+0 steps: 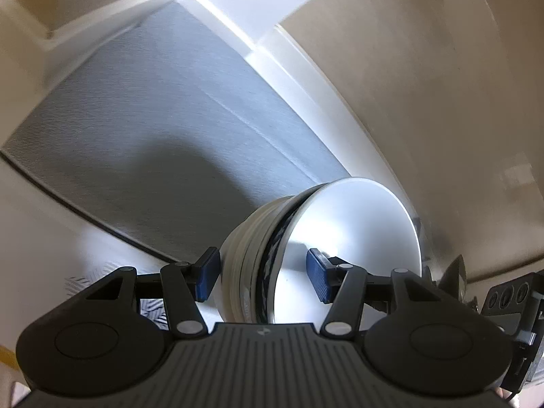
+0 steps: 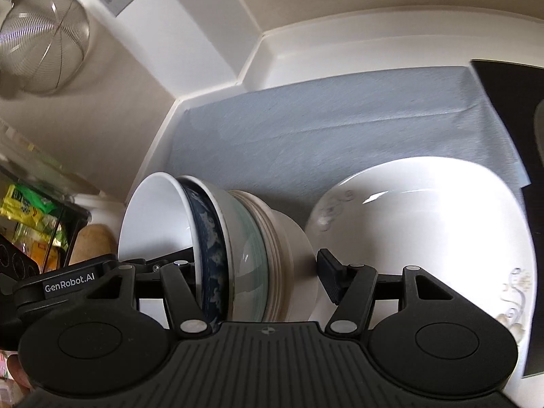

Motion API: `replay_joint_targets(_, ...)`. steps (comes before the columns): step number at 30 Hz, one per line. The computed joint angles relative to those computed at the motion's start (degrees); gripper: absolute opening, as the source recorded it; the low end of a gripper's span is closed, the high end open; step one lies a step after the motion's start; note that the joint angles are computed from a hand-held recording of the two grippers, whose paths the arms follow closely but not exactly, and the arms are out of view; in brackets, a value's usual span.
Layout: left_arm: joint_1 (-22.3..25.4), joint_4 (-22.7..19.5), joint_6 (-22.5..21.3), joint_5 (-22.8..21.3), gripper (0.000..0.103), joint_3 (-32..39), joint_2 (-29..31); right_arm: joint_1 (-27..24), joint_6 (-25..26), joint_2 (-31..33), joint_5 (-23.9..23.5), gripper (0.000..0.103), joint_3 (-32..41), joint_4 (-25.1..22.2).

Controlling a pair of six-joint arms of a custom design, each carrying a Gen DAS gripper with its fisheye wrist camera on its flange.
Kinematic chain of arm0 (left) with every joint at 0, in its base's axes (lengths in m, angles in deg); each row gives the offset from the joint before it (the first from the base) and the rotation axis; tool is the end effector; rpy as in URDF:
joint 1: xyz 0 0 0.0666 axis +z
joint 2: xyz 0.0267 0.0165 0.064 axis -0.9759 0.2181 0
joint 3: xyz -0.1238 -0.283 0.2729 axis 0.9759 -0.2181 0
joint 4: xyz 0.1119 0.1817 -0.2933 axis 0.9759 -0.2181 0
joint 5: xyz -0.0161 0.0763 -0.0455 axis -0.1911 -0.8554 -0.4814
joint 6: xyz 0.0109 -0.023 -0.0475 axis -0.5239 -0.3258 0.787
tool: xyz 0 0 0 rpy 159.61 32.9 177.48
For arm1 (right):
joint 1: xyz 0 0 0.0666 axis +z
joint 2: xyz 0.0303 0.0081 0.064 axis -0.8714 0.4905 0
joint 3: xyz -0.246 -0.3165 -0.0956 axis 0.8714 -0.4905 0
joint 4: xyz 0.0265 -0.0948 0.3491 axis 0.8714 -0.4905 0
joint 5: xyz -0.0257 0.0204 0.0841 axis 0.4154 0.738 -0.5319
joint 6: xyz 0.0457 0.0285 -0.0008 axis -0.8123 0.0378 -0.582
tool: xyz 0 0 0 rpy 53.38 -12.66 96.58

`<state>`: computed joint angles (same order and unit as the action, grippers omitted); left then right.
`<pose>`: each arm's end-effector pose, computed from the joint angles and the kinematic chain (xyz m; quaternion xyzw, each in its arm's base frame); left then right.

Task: Organize plates and bowls
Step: 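Lower the stack onto the large white floral plate with both grippers, then open both grippers and pull them up from the stack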

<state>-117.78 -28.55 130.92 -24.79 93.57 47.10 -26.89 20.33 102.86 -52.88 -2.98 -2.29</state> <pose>0.3394 -0.2904 0.4074 -0.1826 0.8997 -0.3194 0.2349 0.3654 0.2481 0.4260 0.0011 0.9392 0.2367 0.2487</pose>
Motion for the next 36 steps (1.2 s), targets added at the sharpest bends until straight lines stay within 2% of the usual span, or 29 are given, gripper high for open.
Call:
replay_joint_targets(12, -1.73, 0.35, -4.45, 3.08, 0.061, 7.95, 8.53, -5.78, -1.03, -6.98, 0.64, 0.063, -6.36, 0.61)
replay_joint_targets(21, -3.75, -3.72, -6.24, 4.29, 0.061, 13.75, 13.35, -10.60, -2.00, -9.76, -1.59, 0.063, -11.17, 1.45)
replay_joint_targets(29, -4.49, -7.56, -7.10, 4.02, 0.060, 18.69, 17.27, -13.53, -2.04, -9.61, -4.96, 0.063, -13.20, 2.42)
replay_joint_targets(36, -5.14, -9.28, -7.53, 3.79, 0.060, 20.72, 19.11, -15.52, -3.16, -8.95, -7.85, 0.063, -14.49, 3.72)
